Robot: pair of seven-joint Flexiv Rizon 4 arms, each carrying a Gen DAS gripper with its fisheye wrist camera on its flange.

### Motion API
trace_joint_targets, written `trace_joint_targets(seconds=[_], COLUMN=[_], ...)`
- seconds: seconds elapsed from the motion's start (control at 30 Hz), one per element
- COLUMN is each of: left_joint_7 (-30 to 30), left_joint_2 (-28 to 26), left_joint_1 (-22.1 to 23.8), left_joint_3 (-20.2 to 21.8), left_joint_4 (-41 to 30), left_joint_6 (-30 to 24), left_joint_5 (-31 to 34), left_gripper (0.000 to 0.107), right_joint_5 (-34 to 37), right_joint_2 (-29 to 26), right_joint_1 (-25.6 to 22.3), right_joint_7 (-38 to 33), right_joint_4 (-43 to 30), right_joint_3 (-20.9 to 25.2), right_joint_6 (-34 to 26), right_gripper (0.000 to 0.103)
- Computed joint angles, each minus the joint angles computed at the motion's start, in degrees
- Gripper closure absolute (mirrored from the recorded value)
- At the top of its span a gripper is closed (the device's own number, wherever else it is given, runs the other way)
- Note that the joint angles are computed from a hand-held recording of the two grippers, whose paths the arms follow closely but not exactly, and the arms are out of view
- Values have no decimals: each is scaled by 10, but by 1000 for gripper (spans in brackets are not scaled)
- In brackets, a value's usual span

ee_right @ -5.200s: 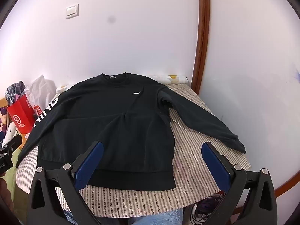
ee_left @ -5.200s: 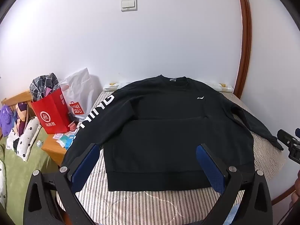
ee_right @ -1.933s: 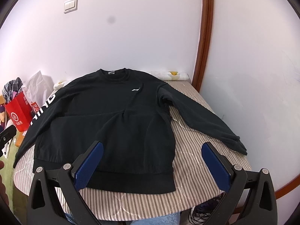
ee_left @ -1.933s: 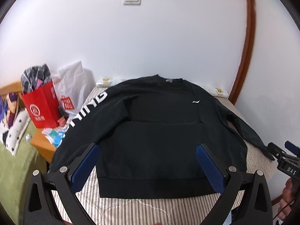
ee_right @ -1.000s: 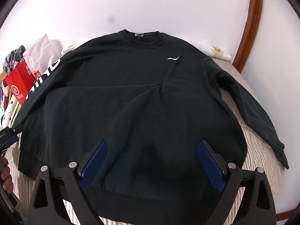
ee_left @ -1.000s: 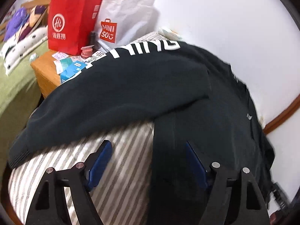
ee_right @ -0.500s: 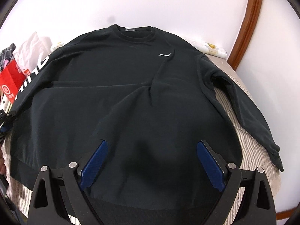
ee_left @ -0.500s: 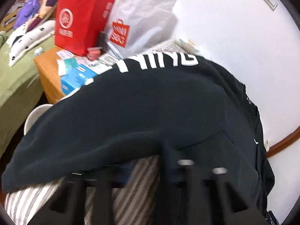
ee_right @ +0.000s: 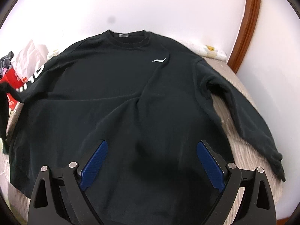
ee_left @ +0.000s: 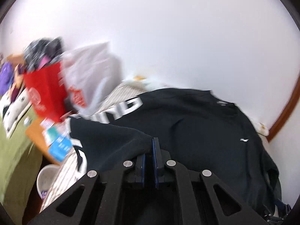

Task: Fold small clothes
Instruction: 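Lower the left tool to the lettered sleeve cuff and close on it, then fold the lettered sleeve across the sweatshirt body with the left tool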

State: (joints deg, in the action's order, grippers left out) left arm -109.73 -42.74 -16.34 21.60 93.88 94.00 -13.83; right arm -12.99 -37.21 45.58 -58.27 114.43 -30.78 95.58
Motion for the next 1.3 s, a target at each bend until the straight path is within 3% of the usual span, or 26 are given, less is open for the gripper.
trace_joint_targets(seconds=[0.23,0.37,0.53,0.63,0.8,1.0,1.13,1.23,1.27,1.3], left_joint_7=[44,71,70,67,111,189,215,196,186,180], left_joint_2=[-78,-143,-200,-211,-189,-92,-30,6,17,24], left_joint_1=[1,-1,2,14,38,94,130,136,141,149], left_joint_3=[-52,-82,-105,-137,-200,-287,-301,-264,-253,-249], left_joint_4=[-183,-309,-410,-433,-389,-195,-77,0,29,50], left_joint_6=[-91,-181,-277,-311,-304,-174,-103,-56,-34,-13], left_joint_5=[37,66,98,102,99,48,18,0,-5,-8], left_gripper=[100,100,100,100,94,86,79,55,39,38], right_joint_5=[23,38,39,37,35,37,36,31,29,26], right_joint_2=[-1,0,-7,-11,-17,-9,-6,-3,-7,-14], right_joint_1=[-30,-54,-74,-85,-77,-20,20,13,12,15], right_joint_7=[-12,-12,-19,-21,-19,-30,-49,-62,-64,-65], right_joint_4=[6,11,19,17,15,18,7,-19,-30,-41], right_joint_3=[-6,2,10,17,5,-42,-62,-27,-18,-14], right_joint_6=[20,15,12,7,8,19,23,24,24,23], right_gripper=[8,8,8,8,8,8,8,8,9,13])
